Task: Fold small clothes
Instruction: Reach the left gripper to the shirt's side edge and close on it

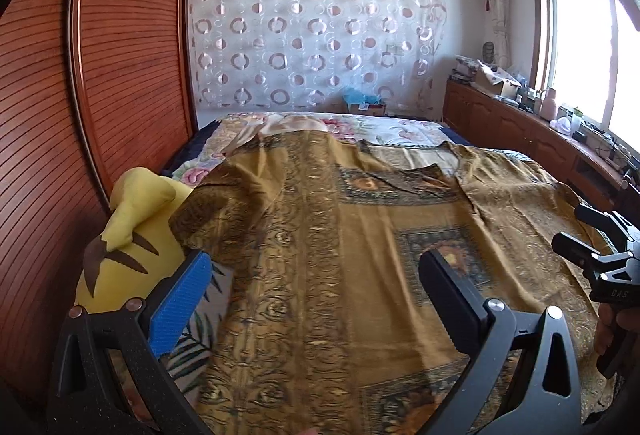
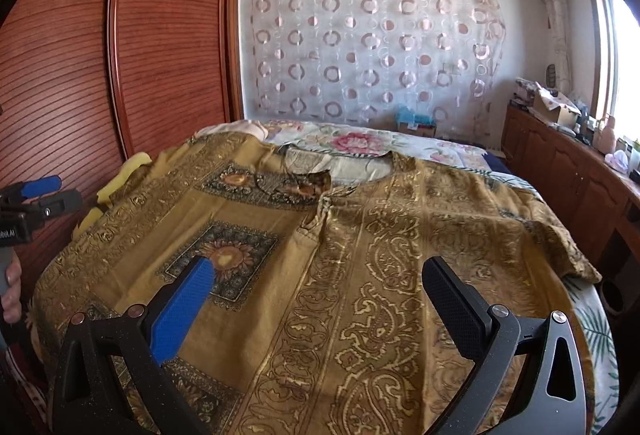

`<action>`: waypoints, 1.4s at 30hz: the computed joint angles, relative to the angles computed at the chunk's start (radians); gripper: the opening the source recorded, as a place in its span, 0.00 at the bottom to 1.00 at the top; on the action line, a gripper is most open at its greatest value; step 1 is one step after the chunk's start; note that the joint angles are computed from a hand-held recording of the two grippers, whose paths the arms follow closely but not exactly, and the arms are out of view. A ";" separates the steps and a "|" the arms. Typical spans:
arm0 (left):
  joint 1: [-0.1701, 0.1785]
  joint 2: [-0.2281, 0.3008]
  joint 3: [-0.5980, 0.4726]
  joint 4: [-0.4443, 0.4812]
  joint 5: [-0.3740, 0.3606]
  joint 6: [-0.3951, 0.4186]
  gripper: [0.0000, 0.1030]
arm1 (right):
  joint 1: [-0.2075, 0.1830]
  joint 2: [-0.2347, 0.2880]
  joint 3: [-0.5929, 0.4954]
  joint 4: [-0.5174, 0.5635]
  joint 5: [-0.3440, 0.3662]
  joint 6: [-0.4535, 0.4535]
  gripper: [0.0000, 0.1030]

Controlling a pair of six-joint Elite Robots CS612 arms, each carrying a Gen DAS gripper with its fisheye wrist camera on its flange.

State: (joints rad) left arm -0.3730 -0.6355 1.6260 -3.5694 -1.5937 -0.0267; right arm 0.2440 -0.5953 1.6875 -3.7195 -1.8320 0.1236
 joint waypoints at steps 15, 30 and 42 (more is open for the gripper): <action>0.096 0.063 -0.179 0.267 -0.054 -0.015 1.00 | -0.016 -0.049 0.008 0.150 0.191 -0.058 1.00; 0.121 0.133 -0.344 0.557 -0.121 0.044 0.40 | -0.005 -0.031 -0.023 0.172 0.149 -0.121 1.00; 0.108 0.094 -0.293 0.432 -0.110 0.081 0.04 | -0.005 -0.016 -0.042 0.161 0.143 -0.129 1.00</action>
